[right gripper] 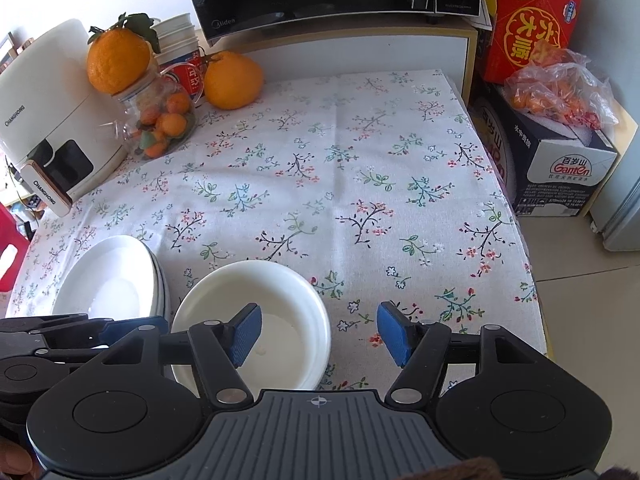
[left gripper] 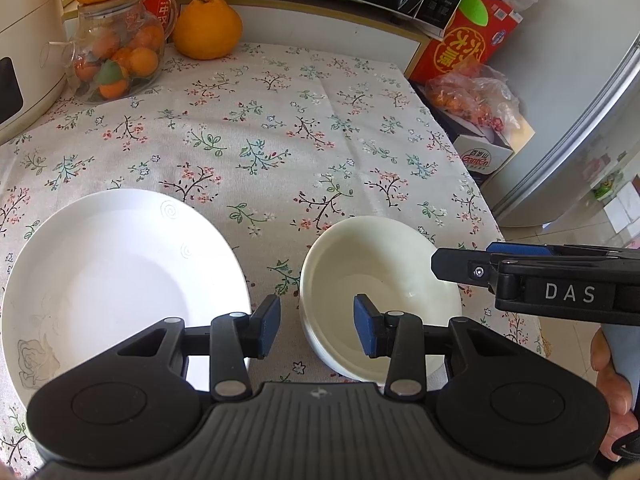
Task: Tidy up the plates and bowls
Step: 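Lift and carry the white bowl over the stacked plates with both tools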
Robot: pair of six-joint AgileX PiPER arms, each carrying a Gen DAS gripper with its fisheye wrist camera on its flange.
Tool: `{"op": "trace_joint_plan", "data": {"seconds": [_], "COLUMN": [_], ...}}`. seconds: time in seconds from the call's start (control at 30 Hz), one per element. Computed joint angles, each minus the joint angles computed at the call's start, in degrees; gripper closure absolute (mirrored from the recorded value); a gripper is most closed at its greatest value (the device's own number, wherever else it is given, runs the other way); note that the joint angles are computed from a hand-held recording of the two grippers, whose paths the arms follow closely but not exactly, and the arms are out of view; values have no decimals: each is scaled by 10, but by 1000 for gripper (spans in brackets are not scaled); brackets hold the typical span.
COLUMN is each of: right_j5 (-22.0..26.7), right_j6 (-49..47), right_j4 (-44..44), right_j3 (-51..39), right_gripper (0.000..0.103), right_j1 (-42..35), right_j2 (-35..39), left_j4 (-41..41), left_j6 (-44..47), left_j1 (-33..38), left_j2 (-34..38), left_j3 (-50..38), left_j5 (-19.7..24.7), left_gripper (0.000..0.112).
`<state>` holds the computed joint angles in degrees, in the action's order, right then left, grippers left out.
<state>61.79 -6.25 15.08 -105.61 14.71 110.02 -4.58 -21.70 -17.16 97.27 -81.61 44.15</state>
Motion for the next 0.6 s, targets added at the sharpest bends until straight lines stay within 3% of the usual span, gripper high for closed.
{"op": "trace_joint_plan", "data": {"seconds": [0.4, 0.53, 0.6], "right_j5": [25, 38, 48], "right_j6": [13, 27, 32], "right_j4": [-4, -18, -16], "right_j3": [-17, -28, -36], "right_gripper": [41, 52, 64], "right_j1": [3, 9, 9], "right_j2": [34, 52, 60], "left_j4": [-21, -25, -24], "left_j6": [20, 30, 33], "left_j1": [10, 9, 7], "left_j2": [18, 25, 29], "left_j3": [-1, 2, 2], "left_j5": [-11, -13, -13], "left_gripper": [87, 90, 92]}}
